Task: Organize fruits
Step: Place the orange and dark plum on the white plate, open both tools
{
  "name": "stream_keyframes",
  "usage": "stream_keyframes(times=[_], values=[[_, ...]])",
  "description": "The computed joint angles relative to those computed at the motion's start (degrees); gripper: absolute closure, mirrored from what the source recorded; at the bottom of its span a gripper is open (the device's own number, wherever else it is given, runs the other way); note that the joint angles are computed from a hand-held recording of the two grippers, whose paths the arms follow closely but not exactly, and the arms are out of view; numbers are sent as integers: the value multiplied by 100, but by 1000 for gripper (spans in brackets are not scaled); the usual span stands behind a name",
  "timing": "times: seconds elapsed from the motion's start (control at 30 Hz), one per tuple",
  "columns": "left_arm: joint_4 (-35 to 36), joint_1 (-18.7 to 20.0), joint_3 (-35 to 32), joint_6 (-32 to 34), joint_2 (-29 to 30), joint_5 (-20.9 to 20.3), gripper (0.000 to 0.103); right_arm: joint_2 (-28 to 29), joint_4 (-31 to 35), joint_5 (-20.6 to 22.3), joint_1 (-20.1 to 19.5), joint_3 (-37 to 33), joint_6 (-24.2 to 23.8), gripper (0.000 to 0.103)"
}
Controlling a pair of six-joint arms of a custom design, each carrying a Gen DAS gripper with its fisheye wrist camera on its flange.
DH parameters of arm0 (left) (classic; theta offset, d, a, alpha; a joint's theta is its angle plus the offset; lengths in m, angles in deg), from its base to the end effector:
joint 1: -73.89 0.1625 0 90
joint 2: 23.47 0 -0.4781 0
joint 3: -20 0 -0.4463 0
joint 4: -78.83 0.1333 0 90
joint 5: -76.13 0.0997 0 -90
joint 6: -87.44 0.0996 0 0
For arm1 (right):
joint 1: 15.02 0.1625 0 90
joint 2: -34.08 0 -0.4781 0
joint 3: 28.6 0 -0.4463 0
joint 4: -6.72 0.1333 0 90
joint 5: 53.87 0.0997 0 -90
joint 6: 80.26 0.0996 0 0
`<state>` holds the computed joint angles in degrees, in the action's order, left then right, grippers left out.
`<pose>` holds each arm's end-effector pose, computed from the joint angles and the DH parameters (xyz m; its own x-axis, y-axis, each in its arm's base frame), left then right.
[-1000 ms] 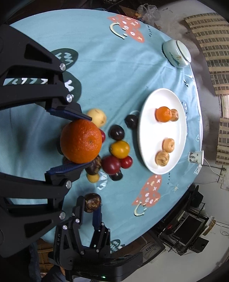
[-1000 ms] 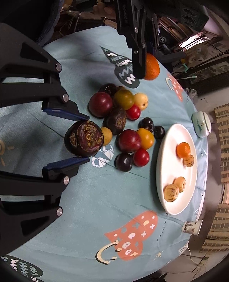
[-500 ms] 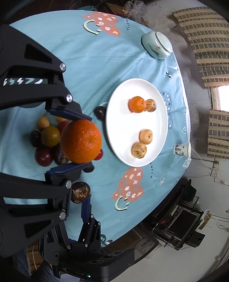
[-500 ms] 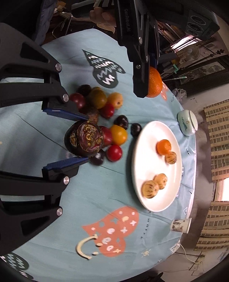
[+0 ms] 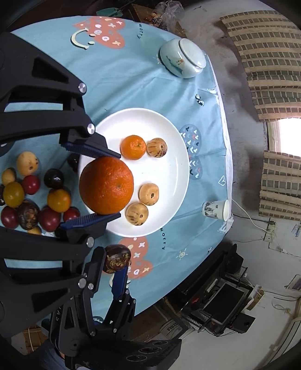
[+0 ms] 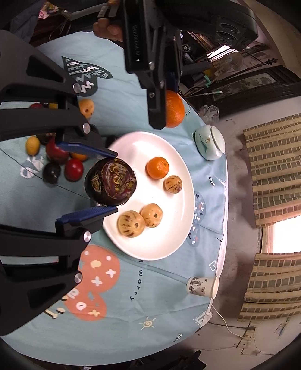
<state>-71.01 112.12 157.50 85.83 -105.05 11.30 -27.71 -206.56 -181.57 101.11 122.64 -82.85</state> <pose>-0.2257 -0.4014 0.1827 -0.6047 0.6753 -0.4222 0.7670 0.6366 -0.0803 0.2222 -0.2886 0.1276 -0.8429 -0.0765 0.5326 -0.4043 0.7431 -0.5332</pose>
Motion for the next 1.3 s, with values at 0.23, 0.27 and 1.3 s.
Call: stream_keyframes(times=[0.23, 0.27, 1.3], values=[[-206, 359, -352, 99, 809, 72, 58, 203, 18, 341, -548, -327, -328, 62], [-225, 400, -403, 106, 908, 103, 58, 230, 19, 386, -614, -363, -362, 62], [-335, 314, -176, 11, 402, 595, 32, 146, 360, 40, -412, -107, -53, 27]])
